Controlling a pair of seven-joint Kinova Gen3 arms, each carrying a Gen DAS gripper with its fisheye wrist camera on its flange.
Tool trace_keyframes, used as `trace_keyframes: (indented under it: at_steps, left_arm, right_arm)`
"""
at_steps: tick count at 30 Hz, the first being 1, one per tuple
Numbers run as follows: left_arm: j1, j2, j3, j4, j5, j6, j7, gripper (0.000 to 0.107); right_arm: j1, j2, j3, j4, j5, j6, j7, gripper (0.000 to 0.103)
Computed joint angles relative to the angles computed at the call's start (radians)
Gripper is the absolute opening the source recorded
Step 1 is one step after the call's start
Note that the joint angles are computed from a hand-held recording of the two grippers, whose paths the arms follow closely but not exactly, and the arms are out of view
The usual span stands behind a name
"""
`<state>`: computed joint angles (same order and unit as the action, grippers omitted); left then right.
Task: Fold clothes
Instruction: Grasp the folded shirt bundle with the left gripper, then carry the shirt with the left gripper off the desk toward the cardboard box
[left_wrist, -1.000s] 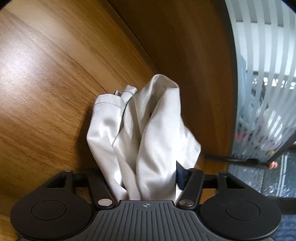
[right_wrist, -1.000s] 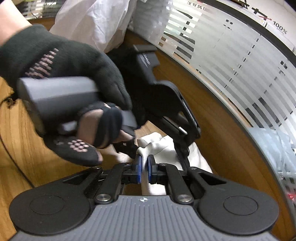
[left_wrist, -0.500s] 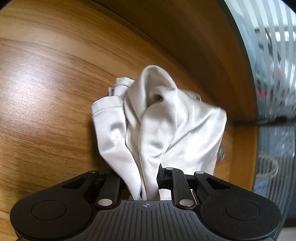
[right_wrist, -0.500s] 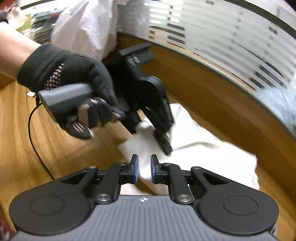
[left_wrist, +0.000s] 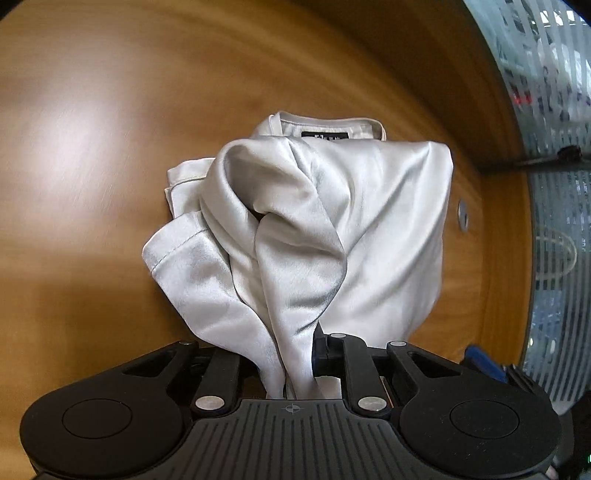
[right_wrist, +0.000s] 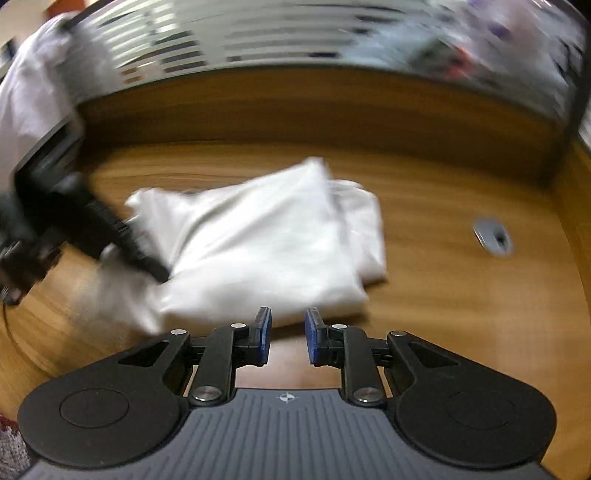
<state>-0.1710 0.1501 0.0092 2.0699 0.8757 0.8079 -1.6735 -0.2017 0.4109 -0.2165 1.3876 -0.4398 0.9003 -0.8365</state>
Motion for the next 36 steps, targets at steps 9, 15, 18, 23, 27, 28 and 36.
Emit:
trace_keyframes:
  at_steps: [9,15,18,23,27,28,36]
  left_arm:
    - [0.084,-0.102,0.015,0.075,-0.087,0.09,0.03,0.018]
    - [0.159,-0.068,0.047,-0.015,-0.195,0.187,0.059,0.018]
    - [0.182,-0.033,0.062,-0.079,-0.248,0.263,0.041,0.018]
    - [0.195,0.004,0.067,-0.17,-0.355,0.391,0.001,0.018]
    - [0.198,0.017,0.058,-0.23,-0.448,0.448,0.019,0.018]
    - [0.204,0.018,0.057,-0.247,-0.481,0.455,0.03,0.018]
    - [0.265,0.04,0.078,-0.382,-0.707,0.458,0.019,0.018]
  right_arm:
    - [0.093,-0.129,0.034,0.227,-0.073,-0.084,-0.031,0.027]
    - [0.157,-0.231,0.083,0.411,-0.15,-0.117,0.025,0.029]
    - [0.186,-0.256,0.117,0.468,-0.178,-0.1,0.037,0.029]
    - [0.24,-0.277,0.164,0.532,-0.228,-0.03,0.081,0.035]
    - [0.286,-0.265,0.191,0.553,-0.282,0.049,0.143,0.038]
    - [0.297,-0.258,0.195,0.552,-0.295,0.078,0.159,0.041]
    - [0.317,-0.265,0.198,0.637,-0.367,0.104,0.258,0.048]
